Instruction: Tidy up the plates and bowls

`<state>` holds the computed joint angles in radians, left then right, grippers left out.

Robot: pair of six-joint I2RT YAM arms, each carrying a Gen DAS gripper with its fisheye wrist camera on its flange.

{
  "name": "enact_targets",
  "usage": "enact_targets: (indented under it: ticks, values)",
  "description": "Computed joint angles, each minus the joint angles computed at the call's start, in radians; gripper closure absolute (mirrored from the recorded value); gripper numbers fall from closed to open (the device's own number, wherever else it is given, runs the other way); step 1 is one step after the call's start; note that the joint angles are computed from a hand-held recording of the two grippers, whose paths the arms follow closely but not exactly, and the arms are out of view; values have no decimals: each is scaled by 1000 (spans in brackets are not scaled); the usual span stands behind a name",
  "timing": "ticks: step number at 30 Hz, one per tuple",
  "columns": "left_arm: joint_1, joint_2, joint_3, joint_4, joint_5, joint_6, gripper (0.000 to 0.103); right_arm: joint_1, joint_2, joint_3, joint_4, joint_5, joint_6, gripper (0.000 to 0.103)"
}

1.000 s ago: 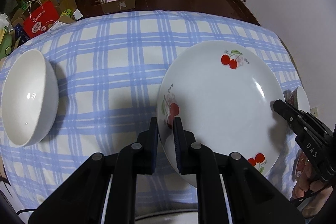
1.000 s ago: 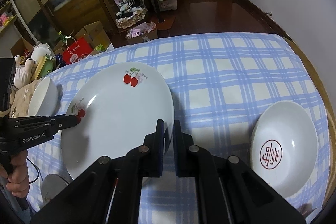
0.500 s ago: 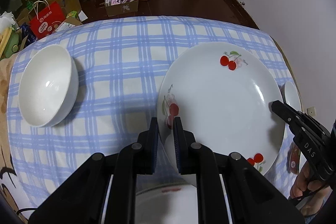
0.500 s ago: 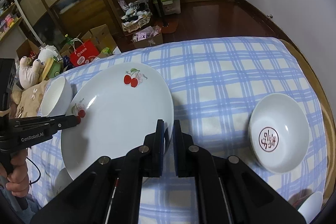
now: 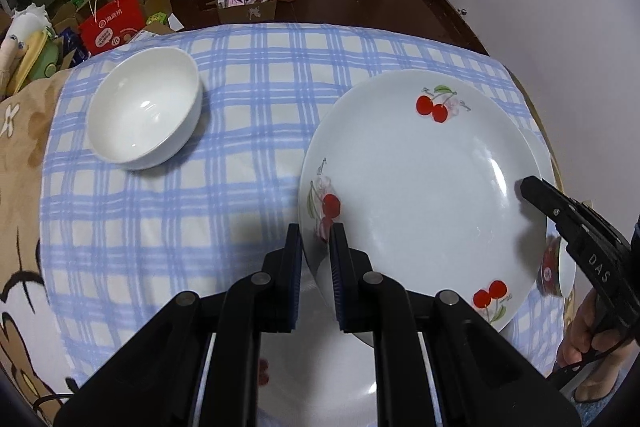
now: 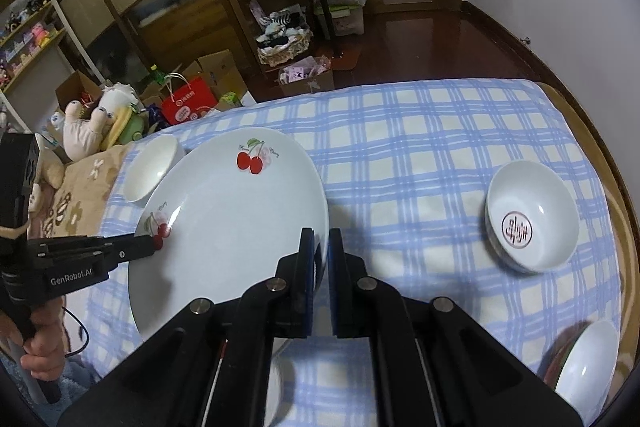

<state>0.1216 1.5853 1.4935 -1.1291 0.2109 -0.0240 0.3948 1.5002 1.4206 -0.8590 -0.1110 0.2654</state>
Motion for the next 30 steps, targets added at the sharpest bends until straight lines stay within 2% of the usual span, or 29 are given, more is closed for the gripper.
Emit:
enact_targets:
  ticks: [8, 19, 24, 30]
  values:
    - [29, -149, -51, -86, 10, 21, 90, 50, -113, -56, -42, 5, 67, 96]
    - [60, -268, -100, -169, -3, 71, 90, 137, -201, -91, -82, 57, 120, 96]
    - [70, -320, -150, -178, -21, 90, 90, 174, -234, -125, -79, 74, 143, 96]
    - [123, -359, -237, -160, 13, 105, 90, 215, -259, -187, -60, 87, 173, 96]
